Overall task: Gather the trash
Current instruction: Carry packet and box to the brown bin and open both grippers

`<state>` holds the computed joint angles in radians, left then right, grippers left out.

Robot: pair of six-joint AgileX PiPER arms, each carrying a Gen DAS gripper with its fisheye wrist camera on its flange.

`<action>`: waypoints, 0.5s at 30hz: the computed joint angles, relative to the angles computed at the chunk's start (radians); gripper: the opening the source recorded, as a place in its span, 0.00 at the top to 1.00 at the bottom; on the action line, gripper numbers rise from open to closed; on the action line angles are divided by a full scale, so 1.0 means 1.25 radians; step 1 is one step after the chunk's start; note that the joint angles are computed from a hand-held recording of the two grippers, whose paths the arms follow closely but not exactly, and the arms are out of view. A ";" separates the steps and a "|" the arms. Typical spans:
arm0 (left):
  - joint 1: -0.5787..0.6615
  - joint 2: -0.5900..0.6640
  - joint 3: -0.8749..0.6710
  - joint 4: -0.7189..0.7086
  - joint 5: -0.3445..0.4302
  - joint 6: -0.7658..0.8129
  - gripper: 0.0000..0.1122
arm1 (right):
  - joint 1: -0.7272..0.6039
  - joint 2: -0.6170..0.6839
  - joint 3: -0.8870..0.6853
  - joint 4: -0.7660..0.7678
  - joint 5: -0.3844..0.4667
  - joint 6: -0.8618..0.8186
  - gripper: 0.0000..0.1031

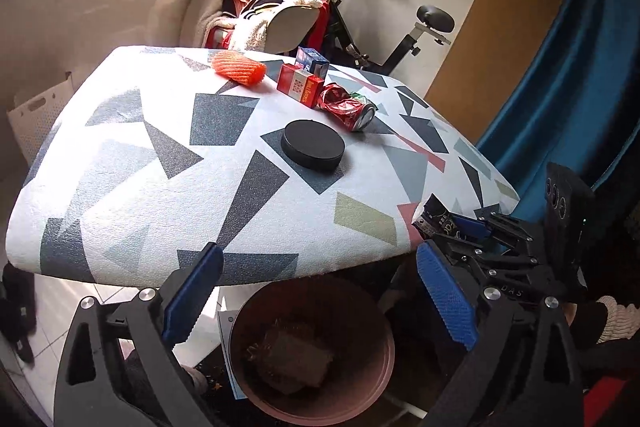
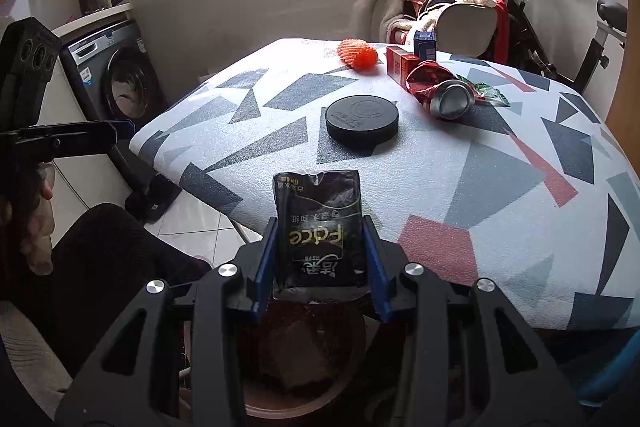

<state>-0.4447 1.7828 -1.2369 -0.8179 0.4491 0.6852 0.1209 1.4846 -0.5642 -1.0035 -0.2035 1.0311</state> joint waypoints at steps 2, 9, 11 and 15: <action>0.016 -0.018 0.017 0.009 -0.017 -0.025 0.14 | 0.029 0.005 -0.002 0.045 0.011 -0.051 0.59; 0.056 -0.051 0.053 0.014 -0.054 -0.061 0.14 | 0.108 0.047 -0.025 0.015 0.049 -0.045 0.59; 0.059 -0.054 0.062 0.011 -0.060 -0.061 0.14 | 0.121 0.056 -0.031 -0.013 0.057 -0.026 0.59; 0.059 -0.048 0.071 0.008 -0.067 -0.063 0.14 | 0.142 0.072 -0.041 -0.035 0.075 -0.007 0.59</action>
